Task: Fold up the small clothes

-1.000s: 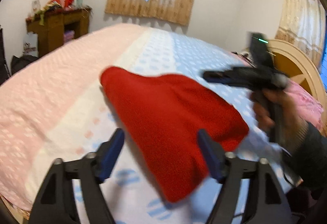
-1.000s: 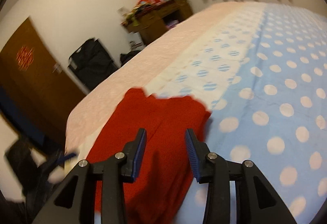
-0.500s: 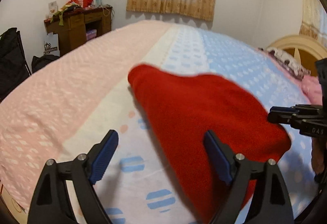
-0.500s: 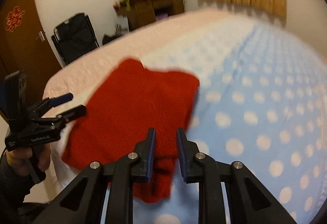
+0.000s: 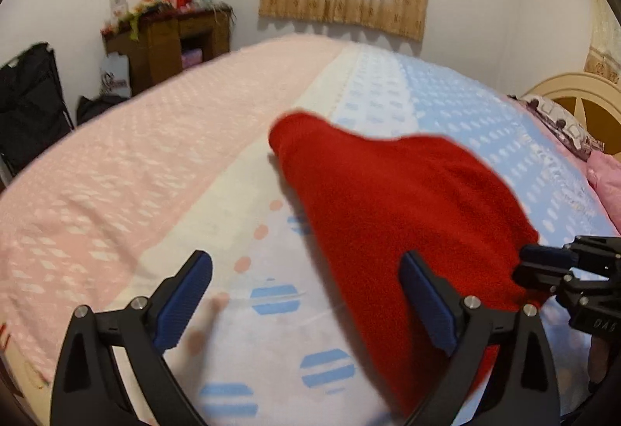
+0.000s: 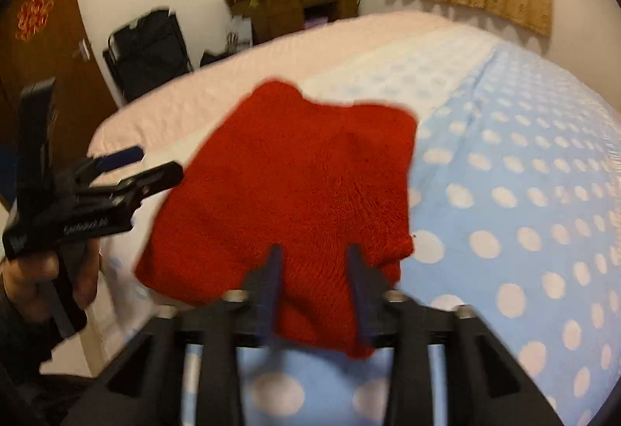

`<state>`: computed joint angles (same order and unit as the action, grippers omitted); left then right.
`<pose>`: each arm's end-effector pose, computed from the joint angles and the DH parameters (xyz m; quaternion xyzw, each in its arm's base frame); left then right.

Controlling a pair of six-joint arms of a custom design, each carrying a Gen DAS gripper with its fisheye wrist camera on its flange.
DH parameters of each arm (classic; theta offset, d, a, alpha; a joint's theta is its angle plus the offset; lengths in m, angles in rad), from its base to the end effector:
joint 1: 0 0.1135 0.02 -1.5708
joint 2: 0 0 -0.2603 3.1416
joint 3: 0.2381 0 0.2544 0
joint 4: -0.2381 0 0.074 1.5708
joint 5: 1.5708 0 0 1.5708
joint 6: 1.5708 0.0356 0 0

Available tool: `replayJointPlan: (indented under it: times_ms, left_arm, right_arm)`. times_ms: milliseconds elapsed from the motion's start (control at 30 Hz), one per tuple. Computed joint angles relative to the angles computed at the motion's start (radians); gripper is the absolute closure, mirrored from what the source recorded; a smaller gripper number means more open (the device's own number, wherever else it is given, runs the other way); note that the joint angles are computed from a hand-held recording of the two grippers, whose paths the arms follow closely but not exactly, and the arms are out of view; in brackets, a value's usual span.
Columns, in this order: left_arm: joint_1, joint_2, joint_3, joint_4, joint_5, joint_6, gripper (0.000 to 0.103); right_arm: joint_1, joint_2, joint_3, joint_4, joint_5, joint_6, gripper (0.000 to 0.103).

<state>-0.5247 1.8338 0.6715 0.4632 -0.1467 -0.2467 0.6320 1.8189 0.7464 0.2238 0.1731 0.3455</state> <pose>0.2835 -0.1581 0.0915 0.0946 0.8996 -0.0969 0.4151 0.2674 0.1882 0.0955 -0.1028 0.9268 0.0938 0.3487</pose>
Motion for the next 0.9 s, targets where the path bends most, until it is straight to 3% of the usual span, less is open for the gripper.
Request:
replayJointPlan:
  times_ms: [33, 67, 133, 300, 567, 900]
  left_arm:
    - [-0.009, -0.06, -0.049, 0.03, -0.004, 0.002, 0.003]
    - [-0.017, -0.102, -0.073, 0.035, -0.008, 0.005, 0.003]
    - [-0.047, -0.226, -0.123, 0.017, -0.038, 0.008, 0.001]
    - [-0.104, -0.423, -0.192, -0.014, -0.097, 0.033, 0.0]
    - [-0.134, -0.522, -0.219, -0.033, -0.109, 0.048, 0.0]
    - [-0.155, -0.525, -0.238, -0.002, -0.115, 0.036, 0.0]
  right_arm:
    - [0.025, -0.05, -0.029, 0.003, 0.057, 0.015, 0.042]
    - [0.069, -0.077, -0.037, -0.003, 0.137, 0.039, 0.04]
    - [0.128, -0.151, -0.066, -0.015, 0.267, 0.054, 0.039]
    - [0.235, -0.264, -0.068, -0.094, 0.46, 0.084, 0.038]
    - [0.296, -0.364, -0.072, -0.169, 0.548, 0.108, 0.038]
    - [0.309, -0.388, -0.072, -0.181, 0.561, 0.126, 0.037]
